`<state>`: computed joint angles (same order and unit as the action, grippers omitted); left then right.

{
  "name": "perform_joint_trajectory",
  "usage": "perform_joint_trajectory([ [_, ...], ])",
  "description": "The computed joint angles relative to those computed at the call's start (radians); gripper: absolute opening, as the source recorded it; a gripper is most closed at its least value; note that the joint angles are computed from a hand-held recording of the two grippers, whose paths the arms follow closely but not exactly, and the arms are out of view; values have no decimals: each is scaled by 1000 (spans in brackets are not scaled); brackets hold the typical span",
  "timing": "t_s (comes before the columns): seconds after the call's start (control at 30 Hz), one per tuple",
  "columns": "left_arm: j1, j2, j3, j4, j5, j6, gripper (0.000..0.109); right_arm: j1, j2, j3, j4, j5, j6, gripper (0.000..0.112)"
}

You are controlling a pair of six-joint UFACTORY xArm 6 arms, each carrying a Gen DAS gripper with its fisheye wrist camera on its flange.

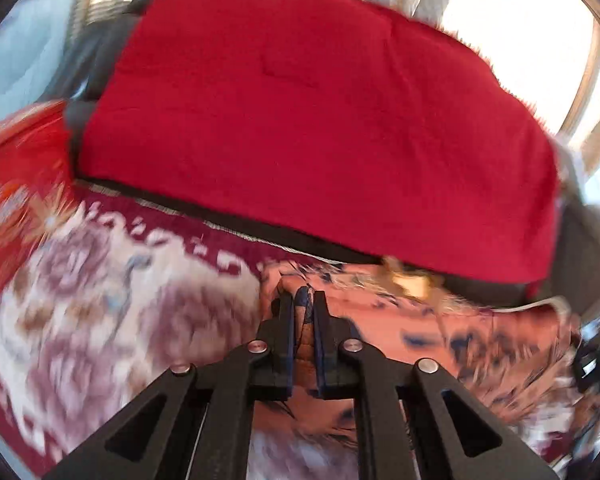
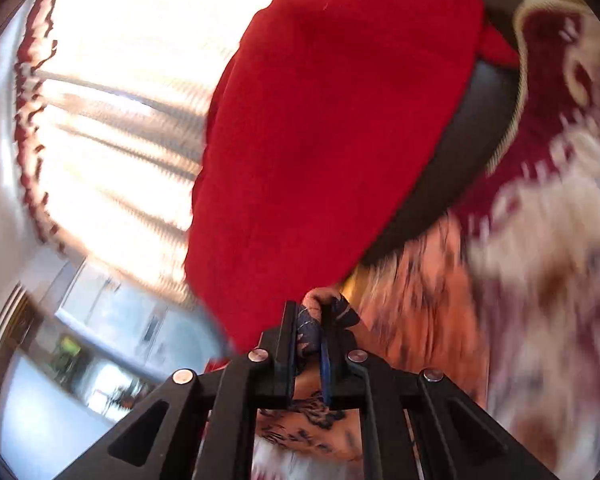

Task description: Fold small clothes

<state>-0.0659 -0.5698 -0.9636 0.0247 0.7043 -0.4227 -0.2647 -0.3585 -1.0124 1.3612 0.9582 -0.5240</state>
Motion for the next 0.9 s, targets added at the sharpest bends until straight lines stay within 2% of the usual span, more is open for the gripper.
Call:
perform_joint_trajectory([
  [0.03, -7, 95, -35, 37, -26, -12, 13, 36, 95, -56, -26, -44, 39, 13],
  [0.07, -13, 151, -58, 68, -25, -19, 31, 64, 172, -99, -93, -81, 76, 24],
  [0.1, -18, 245, -107, 95, 19, -15, 47, 87, 226, -123, -198, -125, 136, 32],
  [0.13, -19, 297, -138, 120, 75, -35, 48, 106, 262, -129, -284, -163, 197, 43],
  [0.17, -15, 342, -163, 118, 116, -37, 48, 109, 285, -125, -329, -171, 230, 45],
  [0.2, -3, 354, -158, 108, 121, -41, 48, 103, 281, -116, -332, -166, 230, 47],
  [0.27, 21, 291, -82, 103, 50, -60, 48, 84, 226, -56, -258, -177, 148, 65],
  [0.3, 35, 234, -29, 97, 9, -51, 51, 73, 178, -16, -257, -176, 100, 68],
  [0.33, 45, 185, 15, 100, -19, -51, 55, 60, 141, 10, -276, -159, 68, 69],
  [0.4, 58, 78, 111, 106, -55, -41, 72, 33, 80, 54, -299, -86, 7, 69],
  [0.43, 58, 45, 144, 65, -46, 8, 72, 25, 54, 72, -326, -41, -2, 69],
  [0.53, 31, 38, 187, -35, -17, 105, 72, 49, 27, 90, -379, 52, -33, 69],
  [0.63, -22, 89, 183, -18, -2, 86, 72, 143, 32, 87, -492, -1, -15, 67],
  [0.67, -43, 104, 177, 43, -14, 45, 52, 168, 42, 77, -526, -22, 20, 56],
  [0.7, -52, 119, 164, 62, -16, 46, 23, 188, 50, 67, -562, -28, 62, 45],
  [0.73, -60, 152, 122, 39, 24, 32, 21, 194, 54, 51, -572, -5, 83, 28],
  [0.8, -55, 172, 63, 10, 81, -4, 16, 229, 60, 12, -653, -7, 142, 23],
  [0.9, -53, 111, 34, 26, 96, -35, 15, 226, 9, -32, -656, 27, 154, 20],
])
